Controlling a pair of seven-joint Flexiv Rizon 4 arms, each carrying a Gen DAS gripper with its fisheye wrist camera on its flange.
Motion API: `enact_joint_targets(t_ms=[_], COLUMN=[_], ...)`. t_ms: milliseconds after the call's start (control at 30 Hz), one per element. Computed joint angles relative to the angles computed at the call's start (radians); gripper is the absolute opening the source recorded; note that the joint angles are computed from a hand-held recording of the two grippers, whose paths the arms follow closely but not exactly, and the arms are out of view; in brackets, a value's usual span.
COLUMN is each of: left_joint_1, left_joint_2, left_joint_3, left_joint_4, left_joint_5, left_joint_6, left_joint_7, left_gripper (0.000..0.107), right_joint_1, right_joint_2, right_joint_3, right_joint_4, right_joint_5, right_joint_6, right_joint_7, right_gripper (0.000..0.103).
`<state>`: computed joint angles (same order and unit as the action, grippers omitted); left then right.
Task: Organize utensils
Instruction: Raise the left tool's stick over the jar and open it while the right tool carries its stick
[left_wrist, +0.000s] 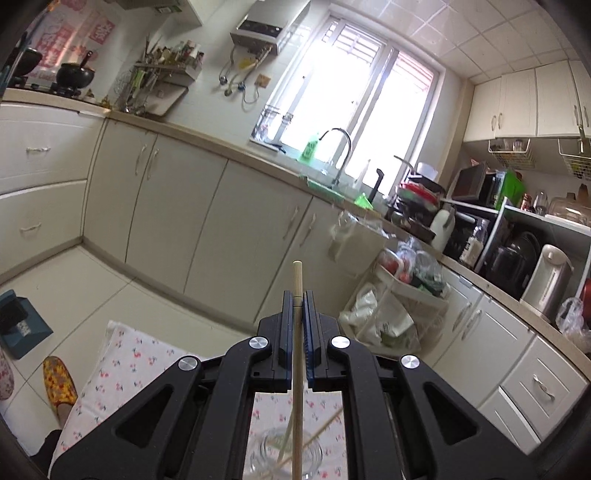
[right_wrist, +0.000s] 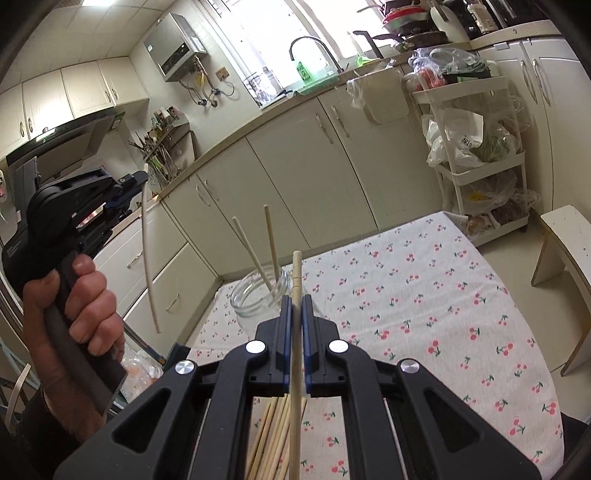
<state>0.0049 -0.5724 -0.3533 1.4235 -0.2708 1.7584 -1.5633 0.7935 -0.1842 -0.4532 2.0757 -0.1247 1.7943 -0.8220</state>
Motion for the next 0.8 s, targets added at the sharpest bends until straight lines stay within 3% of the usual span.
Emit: enact_joint_targets(t_ms=[133, 333, 633, 800], left_joint_1=[-0.111, -0.241, -0.286, -0.272], left_joint_2=[-0.071, -0.182, -0.267, -0.265], left_joint_3=[0.135, 0.324, 0.404, 0.369], left_joint_4=[-0.121, -0.281, -0.349, -0.316], left_joint_5=[-0.030, -0.077, -0.076, -0.047], left_joint_6=[-0.006, -0.013, -0.022, -0.006], left_joint_7=[-0.021, -0.067, -0.095, -0.066], left_gripper=[0.005, 0.005, 0.005, 0.005], right_joint_1=[-0.042, -0.035, -0.056, -0.032], right_joint_2=[-0.030, -0.077, -0.135, -0.160], right_joint_3=[0.036, 0.018, 0.023, -0.018], right_joint_4=[-0.033, -0.082, -0.157, -0.189], right_joint_5=[0.015, 0.070, 0.145, 0.182], right_joint_6=[0.011, 0.028, 0.045, 0.054], right_joint_7=[-0.007, -0.033, -0.075, -0.083], right_gripper=[0.006, 0.006, 0.006, 0.006])
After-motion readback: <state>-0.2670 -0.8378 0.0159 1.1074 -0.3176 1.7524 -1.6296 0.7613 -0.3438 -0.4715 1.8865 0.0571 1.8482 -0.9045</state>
